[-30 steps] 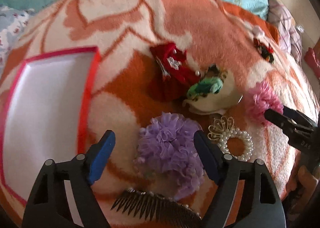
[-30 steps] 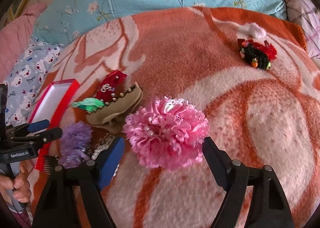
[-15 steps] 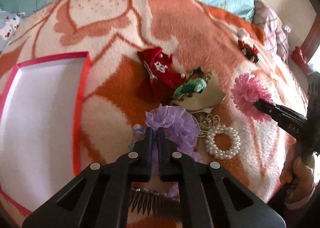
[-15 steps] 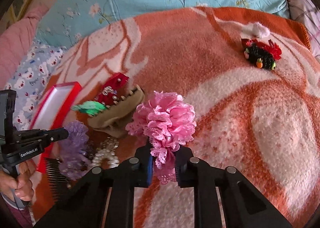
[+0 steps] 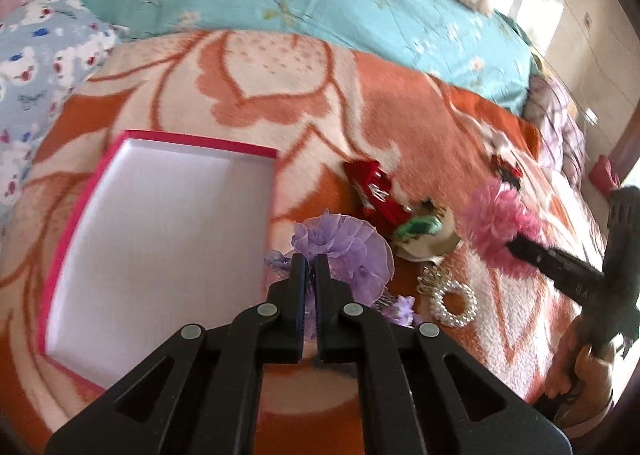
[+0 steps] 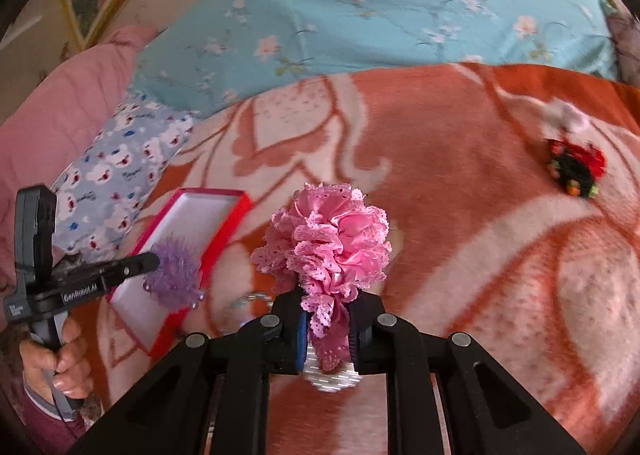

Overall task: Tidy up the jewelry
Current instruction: 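Carry both scrunchies into the white box and open both tools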

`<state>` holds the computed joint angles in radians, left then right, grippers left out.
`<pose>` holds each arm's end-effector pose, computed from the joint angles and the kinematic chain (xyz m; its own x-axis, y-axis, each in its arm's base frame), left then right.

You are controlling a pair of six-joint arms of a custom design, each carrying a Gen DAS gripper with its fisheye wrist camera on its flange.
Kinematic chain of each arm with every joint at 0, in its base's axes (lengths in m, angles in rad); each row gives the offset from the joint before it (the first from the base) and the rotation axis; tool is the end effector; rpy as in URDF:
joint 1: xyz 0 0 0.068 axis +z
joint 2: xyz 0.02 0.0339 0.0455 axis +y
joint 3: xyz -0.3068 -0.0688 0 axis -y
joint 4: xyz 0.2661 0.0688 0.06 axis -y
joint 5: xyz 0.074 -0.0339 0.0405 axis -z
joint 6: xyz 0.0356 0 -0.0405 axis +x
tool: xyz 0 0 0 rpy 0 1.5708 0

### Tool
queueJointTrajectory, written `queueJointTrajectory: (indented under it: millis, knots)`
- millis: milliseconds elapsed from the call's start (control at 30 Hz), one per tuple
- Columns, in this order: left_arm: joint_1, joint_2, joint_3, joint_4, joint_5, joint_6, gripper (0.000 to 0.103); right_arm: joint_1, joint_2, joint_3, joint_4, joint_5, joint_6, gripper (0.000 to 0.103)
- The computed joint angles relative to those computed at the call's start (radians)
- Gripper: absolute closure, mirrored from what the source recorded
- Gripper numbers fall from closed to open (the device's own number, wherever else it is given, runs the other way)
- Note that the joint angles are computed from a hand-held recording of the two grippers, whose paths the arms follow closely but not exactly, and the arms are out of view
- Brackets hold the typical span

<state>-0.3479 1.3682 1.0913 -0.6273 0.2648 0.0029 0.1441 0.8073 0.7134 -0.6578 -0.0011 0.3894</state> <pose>0.2766 -0.1102 0.3138 -0.7374 0.2704 -0.6189 0.4833 0.8514 -0.2039 0.1568 0.0228 0.2951 -0.6800 0.2849 -0.6756 0.1230 0.9527 0.2780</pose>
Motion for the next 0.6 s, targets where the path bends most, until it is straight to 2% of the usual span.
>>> queueJointTrajectory:
  millis: [133,267,600]
  knots:
    - [0.08,0.007,0.009,0.009,0.015,0.015,0.101,0.146,0.092,0.008,0.086,0.051,0.065,0.088]
    - [0.163,0.016,0.012,0.034,0.034,0.026,0.101,0.239,0.214,0.025,0.183,0.043,0.107,0.088]
    - [0.304,0.128,0.072,0.079,0.063,0.038,0.101,0.302,0.54,0.165,0.366,-0.024,0.119,0.088]
